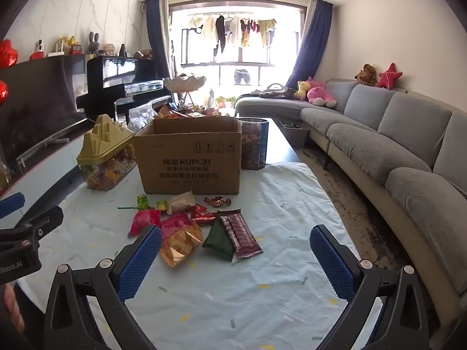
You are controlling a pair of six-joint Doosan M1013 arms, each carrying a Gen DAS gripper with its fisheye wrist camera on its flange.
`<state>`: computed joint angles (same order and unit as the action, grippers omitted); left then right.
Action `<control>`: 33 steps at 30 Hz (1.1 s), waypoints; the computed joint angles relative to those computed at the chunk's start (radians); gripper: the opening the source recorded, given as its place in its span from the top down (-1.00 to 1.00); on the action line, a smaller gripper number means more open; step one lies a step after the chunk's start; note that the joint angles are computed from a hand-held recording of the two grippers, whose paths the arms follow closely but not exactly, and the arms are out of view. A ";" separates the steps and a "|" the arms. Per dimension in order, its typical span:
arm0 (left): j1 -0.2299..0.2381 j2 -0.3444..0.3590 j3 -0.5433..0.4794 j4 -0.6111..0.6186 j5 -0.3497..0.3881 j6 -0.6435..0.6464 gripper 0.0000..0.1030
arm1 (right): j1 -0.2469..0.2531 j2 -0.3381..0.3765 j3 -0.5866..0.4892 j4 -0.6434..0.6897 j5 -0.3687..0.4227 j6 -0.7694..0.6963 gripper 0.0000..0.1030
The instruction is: Organize snacks
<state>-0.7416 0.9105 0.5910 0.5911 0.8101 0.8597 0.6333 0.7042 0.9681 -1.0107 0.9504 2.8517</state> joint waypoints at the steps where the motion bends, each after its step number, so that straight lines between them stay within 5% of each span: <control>1: 0.002 0.002 -0.004 -0.012 0.000 0.010 -1.00 | 0.000 0.000 -0.001 0.003 0.000 0.000 -0.99; 5: -0.008 0.000 0.006 0.075 -0.009 -0.052 -1.00 | -0.001 0.001 -0.005 0.022 0.001 -0.012 -0.99; 33: -0.009 -0.028 0.052 0.099 -0.054 -0.080 -1.00 | -0.001 0.000 -0.003 0.019 -0.005 -0.008 -0.99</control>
<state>-0.7509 0.8827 0.6427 0.6899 0.7559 0.7800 0.6326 0.7038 0.9647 -0.9916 0.9457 2.8435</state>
